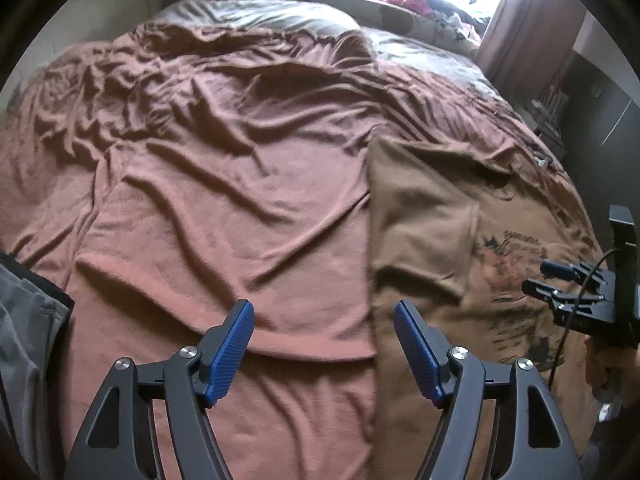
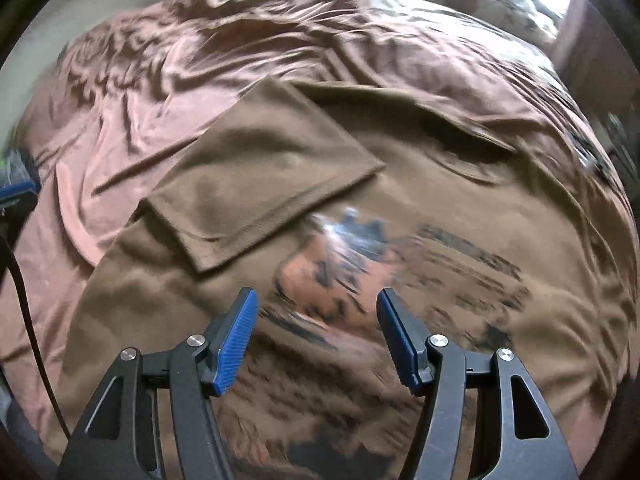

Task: Fold small clothes
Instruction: 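Release the folded side with the left tool and pull back, then move the right tool to the T-shirt's other side edge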

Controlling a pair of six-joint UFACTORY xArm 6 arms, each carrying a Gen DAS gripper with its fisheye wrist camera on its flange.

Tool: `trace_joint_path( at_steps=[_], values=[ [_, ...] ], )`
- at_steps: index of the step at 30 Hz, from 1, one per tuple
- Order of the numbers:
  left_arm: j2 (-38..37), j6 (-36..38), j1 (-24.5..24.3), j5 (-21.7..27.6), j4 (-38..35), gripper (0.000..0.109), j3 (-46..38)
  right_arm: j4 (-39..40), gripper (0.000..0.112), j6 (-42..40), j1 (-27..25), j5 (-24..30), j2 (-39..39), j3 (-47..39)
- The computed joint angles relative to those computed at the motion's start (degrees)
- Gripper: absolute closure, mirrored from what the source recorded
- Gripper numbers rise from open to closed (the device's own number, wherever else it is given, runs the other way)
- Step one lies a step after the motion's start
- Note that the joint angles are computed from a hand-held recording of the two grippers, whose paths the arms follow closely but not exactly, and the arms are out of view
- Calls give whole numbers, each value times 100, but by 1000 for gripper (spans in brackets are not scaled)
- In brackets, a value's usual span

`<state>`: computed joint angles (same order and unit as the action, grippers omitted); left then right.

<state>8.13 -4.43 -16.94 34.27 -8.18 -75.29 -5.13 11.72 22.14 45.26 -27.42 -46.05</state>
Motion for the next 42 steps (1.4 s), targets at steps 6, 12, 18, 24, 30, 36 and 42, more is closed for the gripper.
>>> trace_joint_path(
  at_steps=[6, 12, 18, 24, 30, 36, 42],
  values=[
    [-305, -723, -514, -212, 746, 21, 19, 215, 24, -55, -495, 367, -1346, 483],
    [-414, -1264, -980, -343, 1118, 17, -122, 116, 9, 142, -843, 970, -2382, 576],
    [-336, -1717, -1383, -201, 1514, 12, -400, 524, 9, -402, -1519, 1523, -3164, 621],
    [14, -1655, -1781, 21, 1413, 10, -953, 1201, 9, -1656, -2604, 1951, -3506, 591],
    [796, -1624, -2147, 343, 1176, 8, -1986, 2330, 9, -3385, -4407, 2476, -3667, 471],
    [1636, -1575, -2503, 654, 1220, 8, -3143, 2836, 9, -4441, -5714, 2744, -3578, 422],
    [2999, -1636, -2736, 1502, 1260, 8, -5217, 3471, 9, -5511, -6933, 2789, -3153, 322]
  ],
)
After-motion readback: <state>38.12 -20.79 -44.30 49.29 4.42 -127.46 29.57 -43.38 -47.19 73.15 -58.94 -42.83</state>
